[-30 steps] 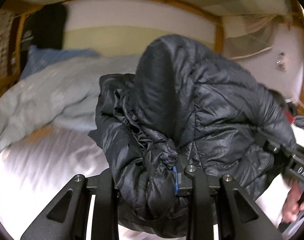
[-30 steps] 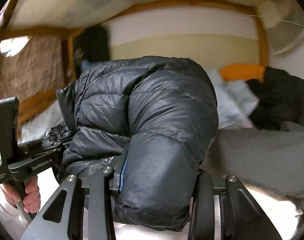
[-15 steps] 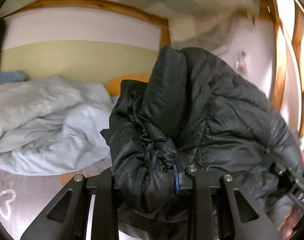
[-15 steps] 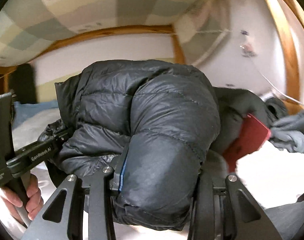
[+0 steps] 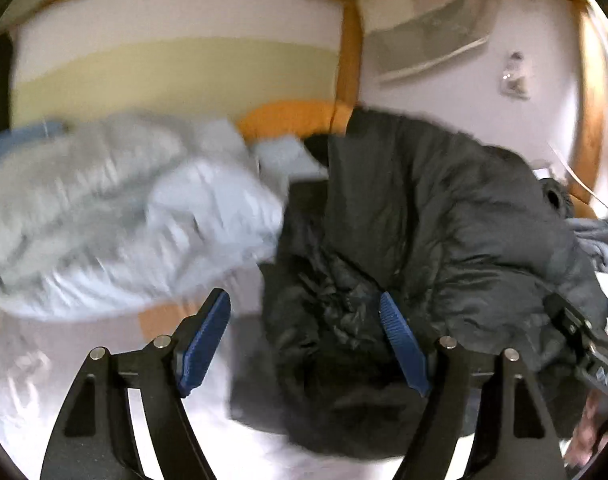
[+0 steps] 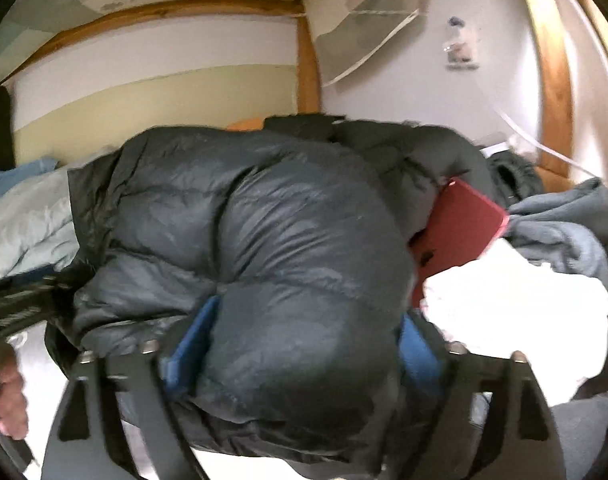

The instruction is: Fold large clothes

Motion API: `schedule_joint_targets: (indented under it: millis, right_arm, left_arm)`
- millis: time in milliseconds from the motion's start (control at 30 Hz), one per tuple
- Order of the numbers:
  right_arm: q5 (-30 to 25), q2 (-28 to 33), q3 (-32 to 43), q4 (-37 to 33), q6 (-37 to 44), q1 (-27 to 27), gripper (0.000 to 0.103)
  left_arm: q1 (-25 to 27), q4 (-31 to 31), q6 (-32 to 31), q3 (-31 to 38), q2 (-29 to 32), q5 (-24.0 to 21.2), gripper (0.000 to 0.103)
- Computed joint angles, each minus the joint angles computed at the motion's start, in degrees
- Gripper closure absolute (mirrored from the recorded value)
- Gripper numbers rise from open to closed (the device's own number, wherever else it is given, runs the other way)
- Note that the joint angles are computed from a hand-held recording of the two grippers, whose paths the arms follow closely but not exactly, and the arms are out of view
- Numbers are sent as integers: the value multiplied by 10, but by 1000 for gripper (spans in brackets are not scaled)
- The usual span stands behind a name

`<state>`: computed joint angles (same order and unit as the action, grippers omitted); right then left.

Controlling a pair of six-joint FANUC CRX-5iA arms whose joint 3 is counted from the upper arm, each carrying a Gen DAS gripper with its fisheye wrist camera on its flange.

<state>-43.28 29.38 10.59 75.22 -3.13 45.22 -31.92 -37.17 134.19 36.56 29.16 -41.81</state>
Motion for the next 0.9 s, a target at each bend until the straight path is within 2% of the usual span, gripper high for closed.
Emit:
schedule_joint_targets:
  millis: [67, 100, 133, 167, 267, 367, 400, 433, 500, 600, 667, 733, 800, 900]
  right_arm:
    - [-30, -5, 7, -19, 20, 14, 10]
    - [-38, -10, 7, -28, 29, 22, 6]
    - [-40, -17, -2, -26, 25, 26, 0]
    - [-44, -24, -12, -16, 12, 32, 0]
    - [-47, -46, -50, 45, -47, 46, 0]
    - [12, -78, -112, 151, -145, 41, 0]
    - [33, -89, -137, 219, -210, 33, 0]
    - [23, -90, -152, 270, -265, 34, 0]
    - [-19, -80, -162, 313, -325, 47, 0]
    - [-7, -64, -164, 322, -341, 62, 0]
    - [0, -45, -158, 315, -321, 75, 0]
    - [-9, -23, -153, 321, -318, 82, 0]
    - [3, -4, -153, 349, -338, 79, 0]
    - [35, 17, -158, 432, -423, 58, 0]
  left_arm:
    - [-19, -62, 33, -29, -30, -3, 17]
    - [-25, -80, 45, -47, -46, -2, 15]
    - [-33, -101, 62, -64, -61, -6, 14]
    - [-41, -126, 80, -78, -74, -10, 10]
    - [-88, -259, 196, -140, -119, -47, 5]
    - [-119, -338, 255, -188, -147, -93, 1]
    - [-126, -352, 264, -198, -152, -107, 1]
    - [-132, -363, 277, -217, -162, -117, 1]
    - [-137, -374, 302, -249, -180, -127, 1]
    - [-148, -399, 352, -302, -200, -134, 1]
    - [-173, -447, 402, -327, -193, -185, 1]
    - [-183, -467, 436, -350, -187, -206, 0]
    - [-184, -473, 459, -363, -174, -219, 0]
    - [-183, -484, 489, -371, -148, -235, 0]
